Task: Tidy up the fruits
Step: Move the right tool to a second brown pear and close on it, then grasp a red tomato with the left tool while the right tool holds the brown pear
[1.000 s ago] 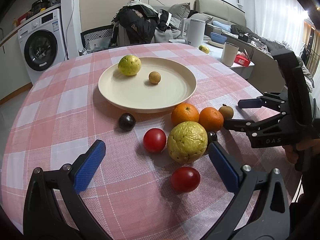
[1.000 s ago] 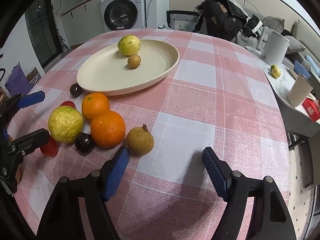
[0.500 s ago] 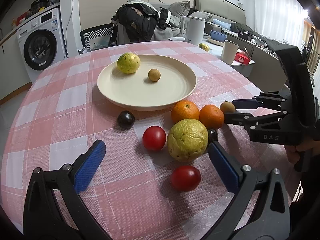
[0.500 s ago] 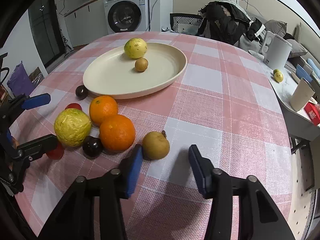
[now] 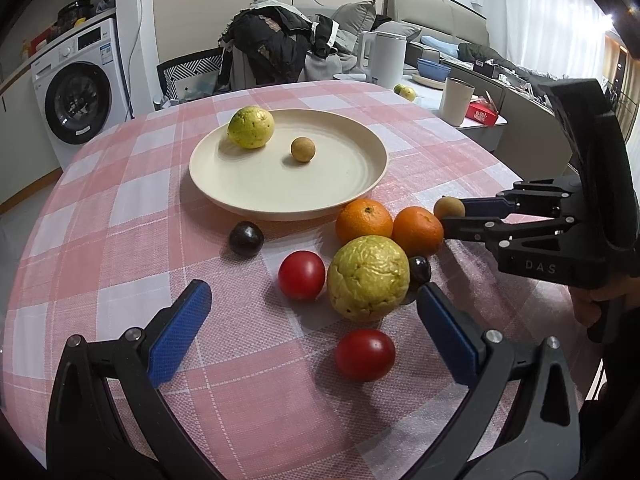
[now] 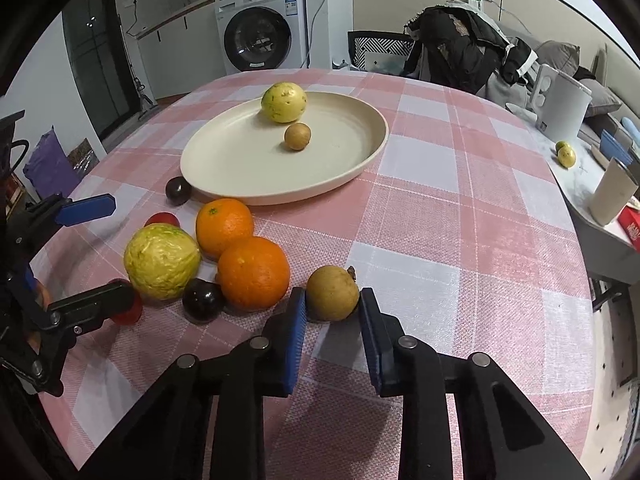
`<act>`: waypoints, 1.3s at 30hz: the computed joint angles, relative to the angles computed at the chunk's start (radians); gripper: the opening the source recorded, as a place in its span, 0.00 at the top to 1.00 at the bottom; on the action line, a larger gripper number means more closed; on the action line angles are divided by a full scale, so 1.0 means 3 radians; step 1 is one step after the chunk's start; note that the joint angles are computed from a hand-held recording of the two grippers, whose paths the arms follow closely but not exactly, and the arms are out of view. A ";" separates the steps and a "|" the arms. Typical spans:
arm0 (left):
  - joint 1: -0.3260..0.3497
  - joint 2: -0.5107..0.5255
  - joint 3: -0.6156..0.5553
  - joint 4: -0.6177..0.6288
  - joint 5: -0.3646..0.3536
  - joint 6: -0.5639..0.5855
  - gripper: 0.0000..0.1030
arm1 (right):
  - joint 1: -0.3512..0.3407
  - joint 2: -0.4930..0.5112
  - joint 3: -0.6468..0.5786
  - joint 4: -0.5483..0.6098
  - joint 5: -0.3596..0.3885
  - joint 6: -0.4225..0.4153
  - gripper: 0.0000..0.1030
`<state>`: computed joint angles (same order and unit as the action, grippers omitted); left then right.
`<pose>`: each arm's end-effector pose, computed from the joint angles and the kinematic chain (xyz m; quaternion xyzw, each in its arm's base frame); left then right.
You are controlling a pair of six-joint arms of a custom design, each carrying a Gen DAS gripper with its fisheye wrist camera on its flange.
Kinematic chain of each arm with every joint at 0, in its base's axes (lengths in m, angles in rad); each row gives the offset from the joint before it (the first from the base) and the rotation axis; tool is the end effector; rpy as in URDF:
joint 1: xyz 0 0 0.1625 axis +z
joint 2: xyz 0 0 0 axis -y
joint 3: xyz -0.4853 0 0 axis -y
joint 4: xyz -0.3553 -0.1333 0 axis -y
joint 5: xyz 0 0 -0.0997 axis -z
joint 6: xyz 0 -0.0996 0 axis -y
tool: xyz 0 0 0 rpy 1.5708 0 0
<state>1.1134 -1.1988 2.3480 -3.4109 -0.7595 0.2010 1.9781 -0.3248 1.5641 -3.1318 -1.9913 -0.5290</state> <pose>-0.0109 -0.4876 0.3011 0.1531 0.8613 -0.3561 0.3285 0.3619 -0.6050 -0.0733 0.4058 -0.8766 0.1438 0.2152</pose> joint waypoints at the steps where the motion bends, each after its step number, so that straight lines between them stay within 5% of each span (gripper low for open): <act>1: -0.0002 0.0000 0.0003 0.0000 -0.0009 0.0009 0.01 | 0.0002 0.0000 0.0001 -0.0013 0.0000 -0.0005 0.74; 10: -0.0021 -0.0031 0.0026 0.0052 -0.0136 0.0028 0.05 | 0.0005 -0.0034 0.0044 -0.0110 0.0042 0.0003 0.74; 14: -0.0040 -0.0102 0.0007 0.0346 -0.0127 -0.0042 0.13 | 0.0004 -0.0051 0.0056 -0.0133 0.0053 0.0012 0.74; 21: -0.0039 -0.0274 -0.0046 0.1004 -0.0155 -0.0116 0.14 | 0.0004 -0.0088 0.0089 -0.0165 0.0085 0.0001 0.74; 29: 0.0015 -0.0387 -0.0087 0.1468 -0.0342 -0.0074 0.40 | 0.0006 -0.0113 0.0106 -0.0173 0.0113 0.0001 0.74; 39: 0.0078 -0.0402 -0.0117 0.1531 -0.0472 -0.0063 0.74 | 0.0015 -0.0126 0.0123 -0.0193 0.0120 -0.0018 0.74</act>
